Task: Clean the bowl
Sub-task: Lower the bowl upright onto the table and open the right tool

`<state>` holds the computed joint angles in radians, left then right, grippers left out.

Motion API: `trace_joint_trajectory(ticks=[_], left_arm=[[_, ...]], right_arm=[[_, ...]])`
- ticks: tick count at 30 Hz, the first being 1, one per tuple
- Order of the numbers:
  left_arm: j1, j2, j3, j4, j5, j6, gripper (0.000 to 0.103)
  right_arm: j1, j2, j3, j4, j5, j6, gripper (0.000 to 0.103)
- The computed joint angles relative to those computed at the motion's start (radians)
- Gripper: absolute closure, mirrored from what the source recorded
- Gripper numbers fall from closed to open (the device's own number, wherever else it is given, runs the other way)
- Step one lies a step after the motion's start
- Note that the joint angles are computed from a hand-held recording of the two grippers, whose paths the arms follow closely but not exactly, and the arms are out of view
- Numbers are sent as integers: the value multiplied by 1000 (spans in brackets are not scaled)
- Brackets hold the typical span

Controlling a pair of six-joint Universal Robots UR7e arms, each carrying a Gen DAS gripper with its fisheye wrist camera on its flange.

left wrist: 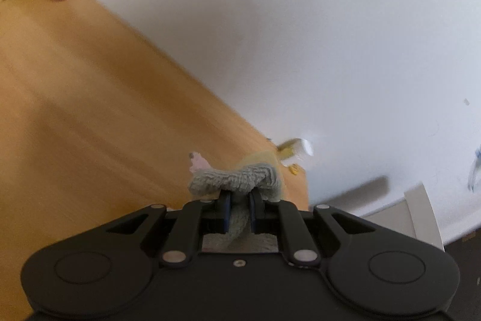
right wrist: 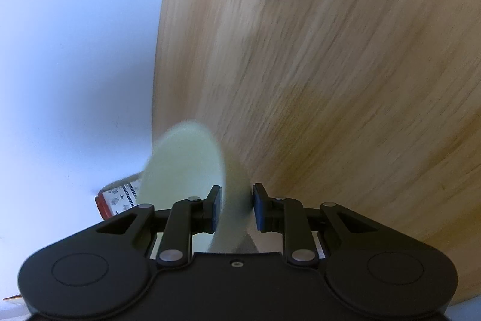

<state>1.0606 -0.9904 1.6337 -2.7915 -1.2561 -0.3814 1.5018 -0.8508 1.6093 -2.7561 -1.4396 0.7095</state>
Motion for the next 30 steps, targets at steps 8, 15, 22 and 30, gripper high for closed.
trace_joint_trajectory(ticks=[8,15,22,30], left_arm=[[12,1,-18,59,22,-6,92],[32,8,-9,11,-9,-14,92],[53,-7,6,16,-22,-66,92],[48,-17,24,-4,-5,-57,92]], right_arm=[[46,64,-141,125,-180,-314,85],[30,63,-117,147,-118,-266,86],[40,55,-115,164,-111,-283,85],[57,112,-195,241,-143,-233,83]])
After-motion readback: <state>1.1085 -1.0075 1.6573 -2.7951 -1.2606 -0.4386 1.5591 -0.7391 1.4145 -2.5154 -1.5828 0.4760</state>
